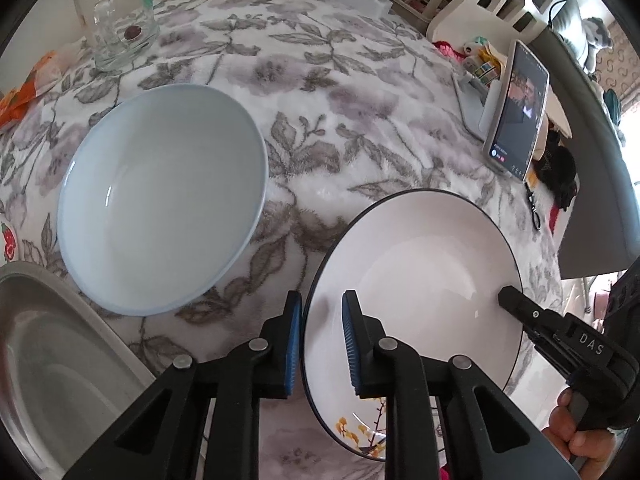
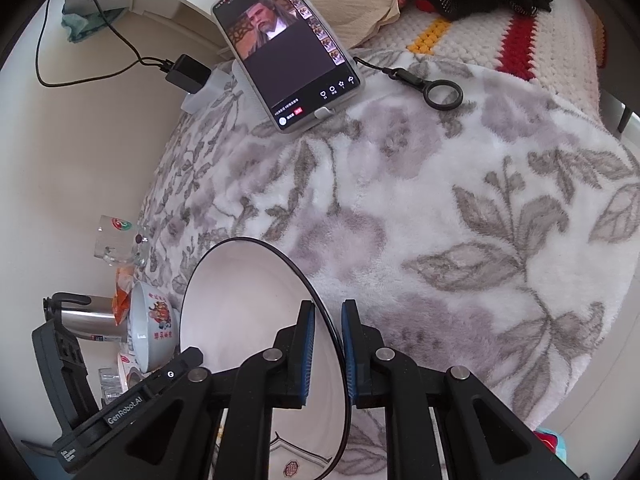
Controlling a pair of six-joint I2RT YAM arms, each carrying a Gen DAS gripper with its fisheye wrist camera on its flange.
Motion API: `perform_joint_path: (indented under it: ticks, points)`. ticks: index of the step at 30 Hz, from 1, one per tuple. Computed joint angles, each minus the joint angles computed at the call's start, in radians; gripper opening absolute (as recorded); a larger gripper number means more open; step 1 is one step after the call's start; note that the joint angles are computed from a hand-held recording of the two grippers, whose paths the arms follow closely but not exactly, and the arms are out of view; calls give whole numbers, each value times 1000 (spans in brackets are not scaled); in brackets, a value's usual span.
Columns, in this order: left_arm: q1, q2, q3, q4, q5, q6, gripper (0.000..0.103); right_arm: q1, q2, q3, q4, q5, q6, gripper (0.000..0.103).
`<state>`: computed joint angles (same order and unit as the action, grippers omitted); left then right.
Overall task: Organize plates and bowls
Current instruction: 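Hold the white plate with the right gripper while the left gripper grips its rim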
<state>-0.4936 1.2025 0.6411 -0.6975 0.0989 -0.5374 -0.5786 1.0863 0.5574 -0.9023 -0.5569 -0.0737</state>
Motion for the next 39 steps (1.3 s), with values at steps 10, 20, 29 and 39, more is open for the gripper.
perform_joint_path:
  ticks: [10,20,29,39]
  points:
    - [16,-64,14,-41,28,-12,20,-24,-28,6,-27,6,-19,15]
    - [-5,-176,67,-73,77,-18,11,14,-48,-3,-18,29,8,14]
    - [44,-76,24,-62,6,-9,28,21,-40,-6,-1,41,9,14]
    - [20,-17,1,-7,-2,-8,32,23,-31,-8,9,41,14,15]
